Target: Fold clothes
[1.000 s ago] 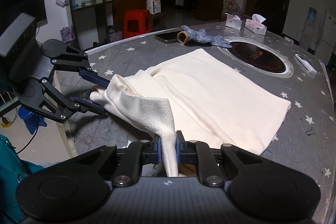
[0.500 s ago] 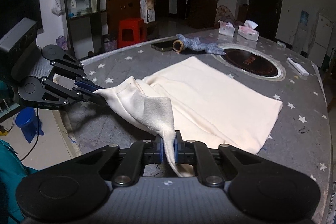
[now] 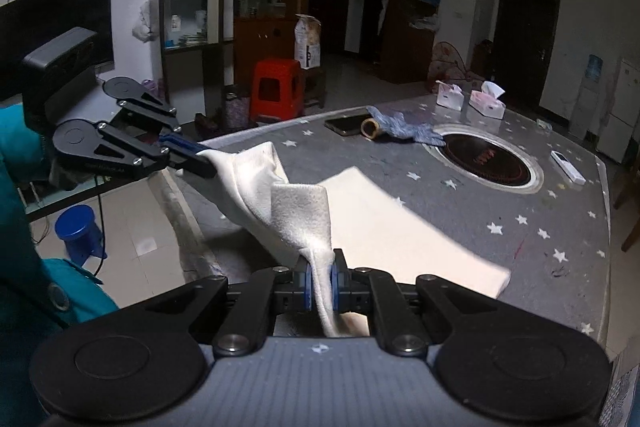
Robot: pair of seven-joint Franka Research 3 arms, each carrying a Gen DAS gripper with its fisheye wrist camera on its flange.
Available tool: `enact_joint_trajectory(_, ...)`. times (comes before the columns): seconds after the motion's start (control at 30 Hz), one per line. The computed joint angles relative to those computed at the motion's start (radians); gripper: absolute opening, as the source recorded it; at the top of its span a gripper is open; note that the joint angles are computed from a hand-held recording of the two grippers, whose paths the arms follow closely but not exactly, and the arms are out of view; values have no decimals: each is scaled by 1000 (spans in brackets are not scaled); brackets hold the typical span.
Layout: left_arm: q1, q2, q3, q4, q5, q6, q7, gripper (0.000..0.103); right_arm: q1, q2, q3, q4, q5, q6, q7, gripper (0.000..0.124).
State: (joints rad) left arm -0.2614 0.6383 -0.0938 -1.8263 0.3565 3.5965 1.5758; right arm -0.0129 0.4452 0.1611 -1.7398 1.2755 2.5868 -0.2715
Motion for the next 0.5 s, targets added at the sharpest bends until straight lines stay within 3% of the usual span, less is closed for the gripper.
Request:
enact_joint_trajectory(0.2, 2, 88, 1, 177, 5, -76, 11, 7, 9, 55, 0, 94, -40, 13, 37, 7)
enact_joint_trajectory(0.33, 60, 189, -69, 356, 69, -185, -4, 7, 7, 164, 5, 243, -127, 18, 158, 7)
enact_joint_trajectory(0.5, 125, 347, -197, 602, 113, -353, 52, 7, 9, 309, 8, 439, -263, 10, 318, 7)
